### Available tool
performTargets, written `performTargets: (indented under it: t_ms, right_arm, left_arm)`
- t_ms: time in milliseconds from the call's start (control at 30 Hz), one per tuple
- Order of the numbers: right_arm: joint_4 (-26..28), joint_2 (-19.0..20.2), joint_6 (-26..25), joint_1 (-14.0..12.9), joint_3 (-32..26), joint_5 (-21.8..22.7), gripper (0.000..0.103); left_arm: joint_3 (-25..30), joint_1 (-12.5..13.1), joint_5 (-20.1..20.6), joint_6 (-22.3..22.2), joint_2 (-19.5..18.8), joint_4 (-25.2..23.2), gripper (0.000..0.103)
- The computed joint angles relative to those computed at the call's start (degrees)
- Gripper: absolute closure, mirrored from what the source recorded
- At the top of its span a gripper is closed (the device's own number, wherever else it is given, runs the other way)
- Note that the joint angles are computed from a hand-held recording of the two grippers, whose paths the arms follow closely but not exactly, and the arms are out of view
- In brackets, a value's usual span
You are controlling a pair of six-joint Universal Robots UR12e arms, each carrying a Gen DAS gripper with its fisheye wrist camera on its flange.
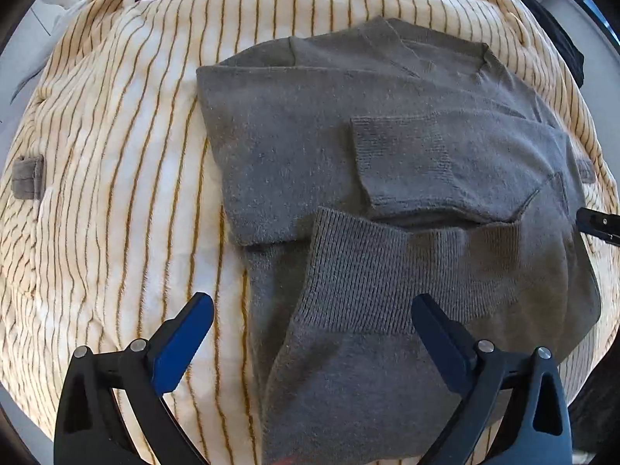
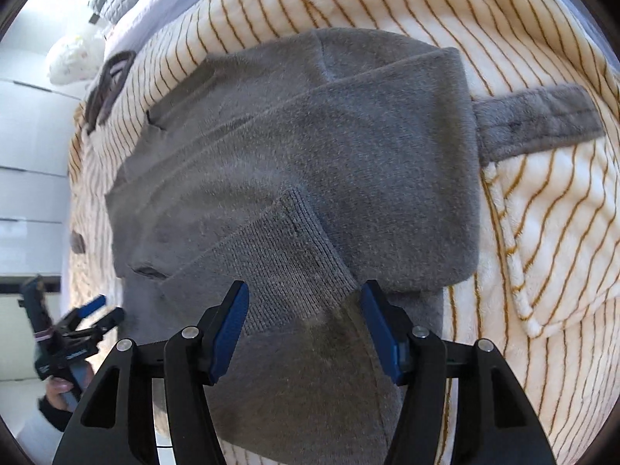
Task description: Fold small clothes
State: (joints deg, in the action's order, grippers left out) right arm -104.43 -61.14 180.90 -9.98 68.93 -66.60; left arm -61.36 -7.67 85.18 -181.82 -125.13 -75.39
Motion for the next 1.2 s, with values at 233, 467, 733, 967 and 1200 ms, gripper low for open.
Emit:
performTargets:
  t_ms: [233, 467, 733, 967, 1200]
  right_arm:
    - [-0.44, 0.88, -2.75, 0.92, -1.53, -2.92, 0.038]
    - [1.18, 2.73, -4.19, 2.25, -3.05, -4.69, 0.068]
    - [-5.42, -2.49, -7.58, 2.11, 1.06, -3.77, 0.093]
    - [-13.49, -2.45, -6.21, 1.45, -2.27, -2.71, 0.093]
    - [-13.29, 6.07, -3.95, 1.98, -11.15, -4.32, 0.093]
  left_arm:
    - [1.96, 0.89, -6.78, 1.82, -1.99, -2.84, 0.001]
    - [1.72, -0.05, -9.04, 4.97, -2.45, -3.5, 0.075]
    - [-2.86, 1.85, -15.7, 2.27, 2.78, 7.27, 0.096]
    - [4.88, 3.03, -16.45, -0.86, -1.34, 14.76, 0.096]
    - [14.2, 1.47, -8.99, 0.94, -9.79, 12.74, 0.096]
